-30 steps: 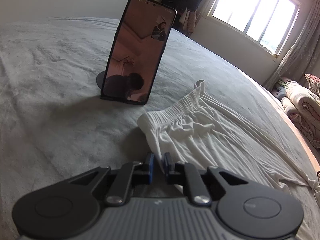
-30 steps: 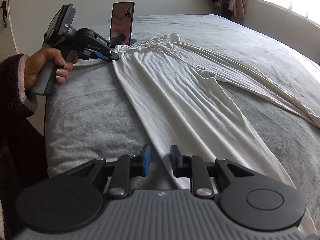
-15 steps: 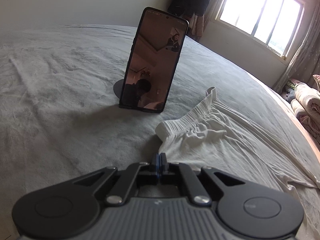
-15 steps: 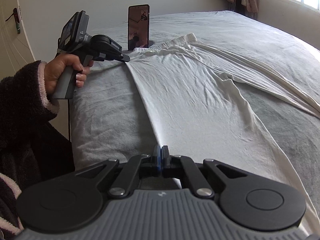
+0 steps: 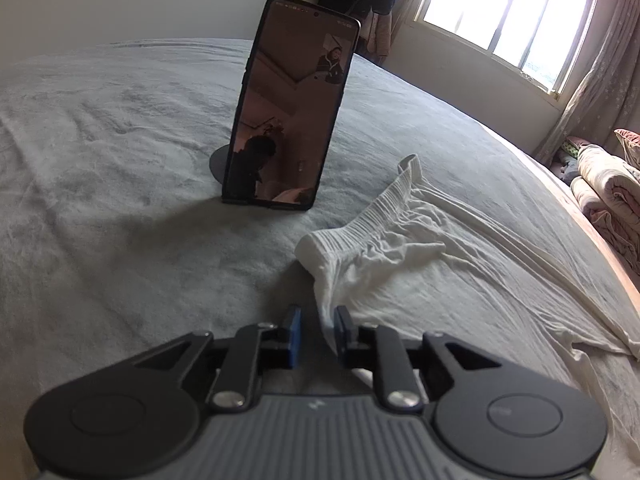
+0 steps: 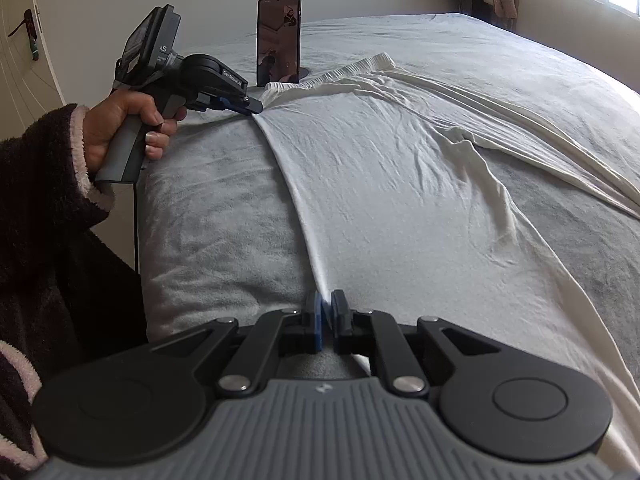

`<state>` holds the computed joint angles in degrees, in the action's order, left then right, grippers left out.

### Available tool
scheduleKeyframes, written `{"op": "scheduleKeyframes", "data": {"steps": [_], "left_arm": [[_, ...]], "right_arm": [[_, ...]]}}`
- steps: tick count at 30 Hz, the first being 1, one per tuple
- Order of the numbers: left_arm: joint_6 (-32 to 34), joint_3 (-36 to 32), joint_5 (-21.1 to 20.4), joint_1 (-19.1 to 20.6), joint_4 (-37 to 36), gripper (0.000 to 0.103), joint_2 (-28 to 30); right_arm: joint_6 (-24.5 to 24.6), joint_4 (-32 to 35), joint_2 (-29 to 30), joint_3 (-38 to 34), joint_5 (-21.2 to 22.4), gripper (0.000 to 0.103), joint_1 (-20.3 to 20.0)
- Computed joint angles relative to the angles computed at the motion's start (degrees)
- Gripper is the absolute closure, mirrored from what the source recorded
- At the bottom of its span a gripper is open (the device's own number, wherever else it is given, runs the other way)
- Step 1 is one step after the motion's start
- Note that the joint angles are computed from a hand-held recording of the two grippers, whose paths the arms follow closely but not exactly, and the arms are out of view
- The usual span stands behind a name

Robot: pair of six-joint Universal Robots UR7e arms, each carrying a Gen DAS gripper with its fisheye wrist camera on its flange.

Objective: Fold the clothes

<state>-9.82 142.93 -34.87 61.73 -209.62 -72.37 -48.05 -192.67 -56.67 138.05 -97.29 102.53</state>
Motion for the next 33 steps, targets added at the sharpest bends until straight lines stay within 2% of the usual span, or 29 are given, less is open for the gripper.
{"op": "scheduleKeyframes", "data": {"steps": [1,2,6,8,10,12,15,16,17,18,19,21,22,23,27,33], "left_arm": [[0.3,-0.2,-1.6,0.5,0.1,0.068,-0.3],[-0.1,-0.6,-2.7,1.0,0.3,0.066,-0.6],[-1.2,-2.4,-5.2,3.1,-2.8,0.068,0.5],[1.1,-3.5,-1.1,2.9,-5.8,0.099,3.5],[2.8,-4.4,2.4,2.3,-8.0,0.099,5.8],[3.7,-4.9,5.2,1.3,-9.2,0.099,7.5],[4.7,-5.4,10.6,-0.9,-6.1,0.096,8.7],[3.7,-5.0,11.6,-1.7,-3.9,0.094,8.2],[2.6,-4.7,12.6,-2.5,-1.6,0.082,7.5],[2.1,-4.1,12.9,-3.1,-0.4,0.071,7.0],[1.9,-3.5,13.1,-3.9,0.0,0.054,6.9],[1.7,-1.9,13.4,-5.8,0.2,0.052,7.0],[1.0,-1.2,13.4,-6.5,1.4,0.052,6.8],[-0.3,-0.4,13.2,-7.7,3.4,0.052,6.3],[-1.1,1.7,8.7,-11.8,8.7,0.052,5.2],[8.4,3.2,-5.1,-17.7,5.4,0.051,9.4]], "right_arm": [[-0.5,-0.8,0.2,0.2,-0.2,0.092,0.1],[-0.9,-1.5,0.4,0.5,-0.4,0.091,0.2],[-1.0,-3.6,0.8,1.1,-0.3,0.091,0.0],[-0.9,-5.7,1.5,1.5,-0.3,0.092,-0.3],[-0.3,-8.7,2.8,1.7,-0.7,0.098,-0.5],[0.4,-9.4,3.1,1.9,-0.7,0.098,-0.5],[1.1,-9.5,2.7,2.3,-0.4,0.098,-0.6],[1.0,-9.6,2.4,2.6,-0.3,0.098,-0.8],[1.0,-9.6,2.1,2.8,-0.3,0.091,-0.9],[1.1,-9.8,1.7,3.2,-0.7,0.090,-0.9],[0.9,-10.3,1.4,3.6,-1.3,0.088,-0.8],[0.0,-12.3,1.0,4.6,-2.1,0.077,-1.0],[-0.5,-13.6,1.0,5.2,-2.5,0.065,-1.1],[-0.8,-14.4,0.9,5.6,-3.0,0.064,-1.3],[0.5,-11.2,-3.2,6.8,-6.0,0.064,-1.0],[-2.3,-8.3,-12.5,10.6,-10.2,0.064,-3.4]]}}
